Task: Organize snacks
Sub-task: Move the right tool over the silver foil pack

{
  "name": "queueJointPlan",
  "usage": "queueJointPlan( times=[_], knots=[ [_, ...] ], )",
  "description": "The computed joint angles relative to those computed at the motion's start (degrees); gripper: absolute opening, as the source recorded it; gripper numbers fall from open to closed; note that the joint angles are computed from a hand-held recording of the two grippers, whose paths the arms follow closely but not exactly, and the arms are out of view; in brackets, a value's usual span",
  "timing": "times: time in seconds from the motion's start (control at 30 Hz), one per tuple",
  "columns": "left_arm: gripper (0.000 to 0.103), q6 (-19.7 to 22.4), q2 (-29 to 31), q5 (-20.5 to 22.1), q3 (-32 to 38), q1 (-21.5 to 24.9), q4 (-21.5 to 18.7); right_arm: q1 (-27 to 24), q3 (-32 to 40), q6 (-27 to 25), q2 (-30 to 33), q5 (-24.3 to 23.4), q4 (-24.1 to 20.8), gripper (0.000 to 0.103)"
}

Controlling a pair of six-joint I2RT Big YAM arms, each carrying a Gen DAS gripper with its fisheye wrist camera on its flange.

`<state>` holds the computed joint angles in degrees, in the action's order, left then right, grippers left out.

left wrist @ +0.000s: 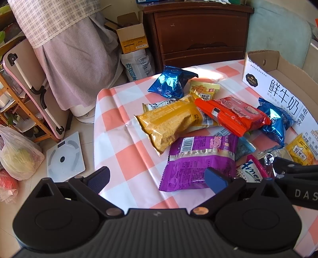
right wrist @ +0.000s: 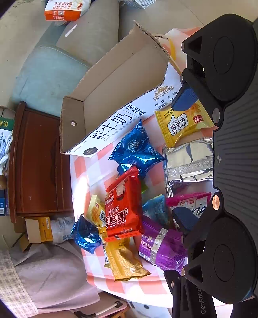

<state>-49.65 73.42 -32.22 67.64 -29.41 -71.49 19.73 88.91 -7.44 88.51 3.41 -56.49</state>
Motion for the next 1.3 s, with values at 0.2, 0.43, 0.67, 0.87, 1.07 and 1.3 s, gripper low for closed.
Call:
queueJointPlan(
  times=[0.2, 0.43, 0.67, 0.87, 1.07, 1.3],
  knots=[
    [0.100, -0.21, 0.02, -0.27, 0.03, -0.13, -0.13, 0.11, -0.36, -0.14, -0.17, 0.46, 0.42, 0.103],
    [0.099, -0.41, 0.20, -0.70, 0.15, -0.36, -0.45, 0.15, -0.75, -0.65, -0.32, 0.68, 1.01, 0.103],
    [0.099, -0.45, -0.25, -0.76, -0.19, -0.74, -0.06, -0.09, -1.42, -1.18, -0.95, 0.09, 1.85, 0.103],
    [0.097, -0.28, -0.36, -0.39, -0.15, -0.85, 0.15, -0.24, -1.75, -1.51, -1.13, -0.29, 2.20, 0.103],
    [0.096, -0.32, -0.68, 0.56, -0.42, -0.89, 0.59, -0.33, -2.12, -2.24, -1.47, -0.06, 2.75, 0.103],
    [0.096, 0.34, -0.87, 1.71, -0.72, -0.97, 1.53, -0.99, -2.47, -3.15, -1.69, -0.96, 2.87, 0.103]
  ],
)
